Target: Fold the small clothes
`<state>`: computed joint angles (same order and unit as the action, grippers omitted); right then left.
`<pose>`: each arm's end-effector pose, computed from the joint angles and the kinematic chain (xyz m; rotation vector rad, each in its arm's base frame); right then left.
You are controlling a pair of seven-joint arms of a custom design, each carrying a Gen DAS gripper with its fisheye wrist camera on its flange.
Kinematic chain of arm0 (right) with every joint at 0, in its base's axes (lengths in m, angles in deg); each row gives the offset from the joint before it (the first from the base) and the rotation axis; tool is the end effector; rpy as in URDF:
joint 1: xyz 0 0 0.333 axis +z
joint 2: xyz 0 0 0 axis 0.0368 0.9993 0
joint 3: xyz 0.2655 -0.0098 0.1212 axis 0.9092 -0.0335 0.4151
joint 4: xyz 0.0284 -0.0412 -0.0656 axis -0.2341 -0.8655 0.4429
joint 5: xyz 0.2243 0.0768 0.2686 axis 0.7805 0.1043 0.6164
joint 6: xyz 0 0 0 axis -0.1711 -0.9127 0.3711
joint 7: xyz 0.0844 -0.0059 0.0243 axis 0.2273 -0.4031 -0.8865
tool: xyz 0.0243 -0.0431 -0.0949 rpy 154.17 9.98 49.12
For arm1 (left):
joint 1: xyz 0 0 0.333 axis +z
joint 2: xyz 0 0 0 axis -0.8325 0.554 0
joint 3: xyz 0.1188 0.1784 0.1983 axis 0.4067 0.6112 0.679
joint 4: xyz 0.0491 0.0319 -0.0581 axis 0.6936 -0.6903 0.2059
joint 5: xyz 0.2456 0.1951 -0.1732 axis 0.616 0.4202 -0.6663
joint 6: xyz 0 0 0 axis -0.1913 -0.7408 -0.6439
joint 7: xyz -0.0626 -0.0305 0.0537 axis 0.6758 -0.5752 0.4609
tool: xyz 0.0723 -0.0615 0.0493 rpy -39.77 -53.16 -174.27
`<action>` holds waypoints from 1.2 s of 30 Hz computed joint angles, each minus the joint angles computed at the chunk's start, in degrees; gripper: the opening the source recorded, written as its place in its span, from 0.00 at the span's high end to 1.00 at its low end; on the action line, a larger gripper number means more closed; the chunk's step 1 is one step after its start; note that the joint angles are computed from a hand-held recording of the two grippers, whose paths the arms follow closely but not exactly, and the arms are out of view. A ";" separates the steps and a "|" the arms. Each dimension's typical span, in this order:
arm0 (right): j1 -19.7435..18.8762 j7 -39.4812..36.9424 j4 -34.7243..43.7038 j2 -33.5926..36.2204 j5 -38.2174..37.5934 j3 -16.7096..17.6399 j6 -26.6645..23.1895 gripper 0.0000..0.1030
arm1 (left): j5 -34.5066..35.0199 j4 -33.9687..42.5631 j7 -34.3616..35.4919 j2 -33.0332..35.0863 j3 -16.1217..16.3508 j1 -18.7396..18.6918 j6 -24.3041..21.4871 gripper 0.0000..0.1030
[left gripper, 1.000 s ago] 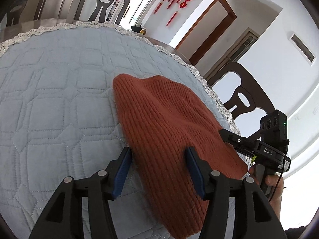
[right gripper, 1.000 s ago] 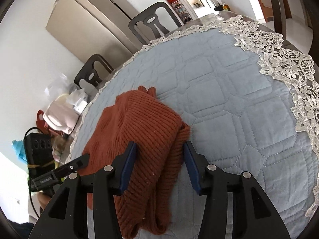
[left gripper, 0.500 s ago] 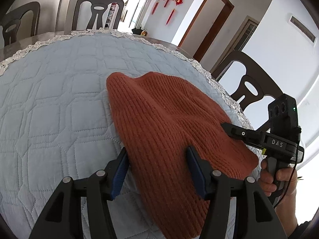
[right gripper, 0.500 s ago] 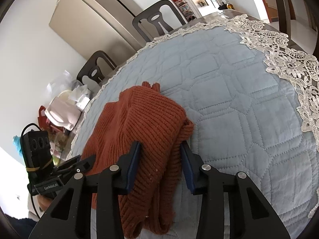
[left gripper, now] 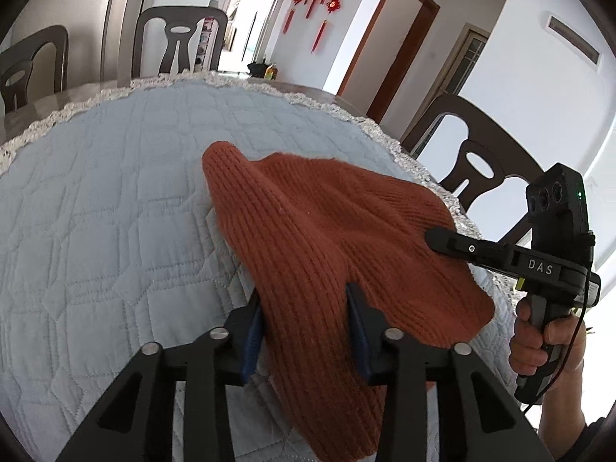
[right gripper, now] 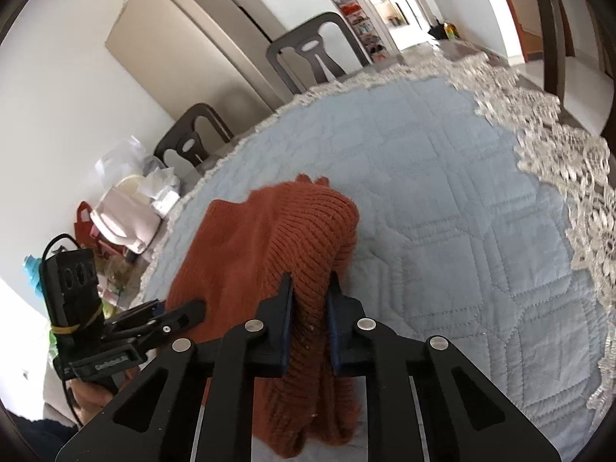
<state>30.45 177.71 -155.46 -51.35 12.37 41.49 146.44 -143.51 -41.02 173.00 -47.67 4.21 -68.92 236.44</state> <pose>0.4164 0.2987 0.3365 -1.3582 1.6606 -0.1748 0.4865 -0.1906 0.4070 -1.4132 2.4743 -1.2456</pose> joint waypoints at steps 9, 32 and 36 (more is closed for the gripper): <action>-0.16 -0.67 4.58 1.64 -3.94 1.07 -1.01 0.86 | -3.71 -0.64 4.22 -2.73 2.78 2.13 -5.53 0.64; -11.52 -3.01 37.57 24.89 -16.77 12.45 -16.11 0.85 | 0.40 11.50 0.60 7.96 4.29 11.81 -5.47 0.64; -17.39 -4.01 34.15 25.28 -16.29 18.37 -14.85 0.79 | 4.51 12.31 -4.14 10.71 2.60 14.26 -5.70 0.60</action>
